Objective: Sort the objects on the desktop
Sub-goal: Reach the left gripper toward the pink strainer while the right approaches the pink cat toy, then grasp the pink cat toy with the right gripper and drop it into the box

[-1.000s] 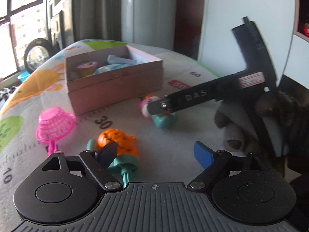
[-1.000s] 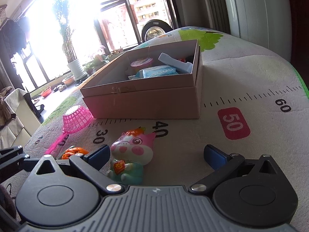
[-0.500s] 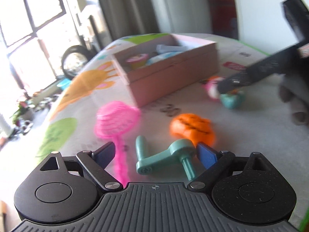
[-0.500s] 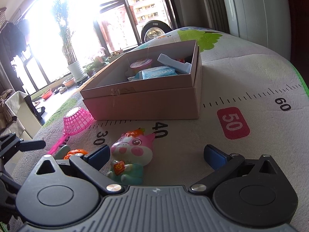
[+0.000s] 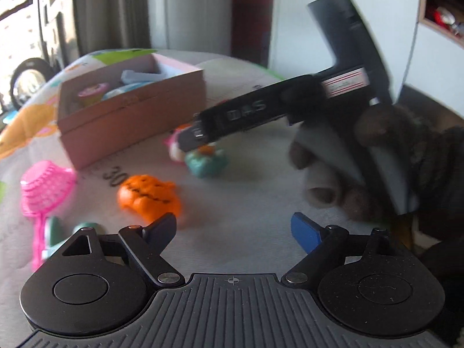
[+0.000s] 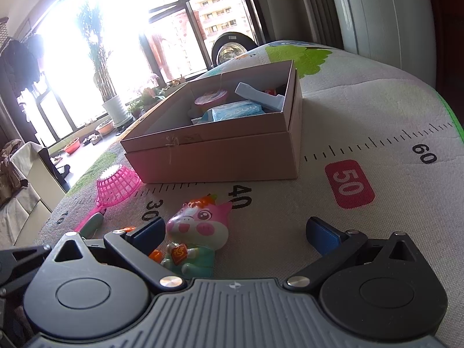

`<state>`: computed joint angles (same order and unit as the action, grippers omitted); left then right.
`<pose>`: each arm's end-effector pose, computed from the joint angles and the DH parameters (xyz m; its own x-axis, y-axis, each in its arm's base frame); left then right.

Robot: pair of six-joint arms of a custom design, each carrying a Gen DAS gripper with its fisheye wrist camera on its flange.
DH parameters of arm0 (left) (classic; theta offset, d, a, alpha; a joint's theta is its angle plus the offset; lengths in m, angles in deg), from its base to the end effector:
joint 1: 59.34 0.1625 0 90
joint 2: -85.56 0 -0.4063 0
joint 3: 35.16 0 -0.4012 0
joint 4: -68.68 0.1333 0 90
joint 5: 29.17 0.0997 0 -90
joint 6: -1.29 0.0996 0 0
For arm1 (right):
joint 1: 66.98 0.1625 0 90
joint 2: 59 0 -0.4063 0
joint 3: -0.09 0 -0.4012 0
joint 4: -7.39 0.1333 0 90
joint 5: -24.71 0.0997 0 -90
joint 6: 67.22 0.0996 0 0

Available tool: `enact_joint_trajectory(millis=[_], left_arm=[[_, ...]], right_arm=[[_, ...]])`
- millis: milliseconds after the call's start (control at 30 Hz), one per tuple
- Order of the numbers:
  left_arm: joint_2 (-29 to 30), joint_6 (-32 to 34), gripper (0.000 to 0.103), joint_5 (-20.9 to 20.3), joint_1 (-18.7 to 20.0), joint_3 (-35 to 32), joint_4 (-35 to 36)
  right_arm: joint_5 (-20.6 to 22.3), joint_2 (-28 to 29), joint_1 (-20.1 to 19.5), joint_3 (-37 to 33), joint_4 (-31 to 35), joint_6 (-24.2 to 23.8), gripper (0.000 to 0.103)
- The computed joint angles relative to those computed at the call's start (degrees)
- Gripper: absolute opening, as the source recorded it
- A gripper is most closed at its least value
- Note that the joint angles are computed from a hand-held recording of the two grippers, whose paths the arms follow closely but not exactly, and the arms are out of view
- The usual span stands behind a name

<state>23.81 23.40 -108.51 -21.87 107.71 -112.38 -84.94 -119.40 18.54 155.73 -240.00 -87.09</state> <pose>-0.2008 -0.3451 0.0448 -0.2831 0.9302 -0.2338 0.9588 0.2689 -0.0913 0.0766 -0.3005 0.1606 -0.8736 0.1897 0.4483 -0.2769 0.5638 -0.7781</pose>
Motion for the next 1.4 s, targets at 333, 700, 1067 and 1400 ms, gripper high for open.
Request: enact_joint_trajectory(millis=[333,700,1067,1400], left_arm=[[7.9,2.0,0.085,15.2,-1.2,-2.2,-12.6],[0.5,-0.4,0.078,4.6,-0.5,-0.2,0.5],[7.7,-0.6,0.095,12.6,-0.4,-3.2,-11.0],[5.7,-4.5,0.094,9.2,-0.6,-2.9,-4.6]], right_arm=[[1.5,-0.4,-0.8,0.6,-0.3,0.8,0.103],[-10.6,0.3,8.2,-2.9,5.0,-4.9,0.102],[-13.4,-4.6,10.3,-3.2,17.3,-4.5,0.048],[-18.2,-8.4,10.5,2.5,13.5,-2.3,0.048]])
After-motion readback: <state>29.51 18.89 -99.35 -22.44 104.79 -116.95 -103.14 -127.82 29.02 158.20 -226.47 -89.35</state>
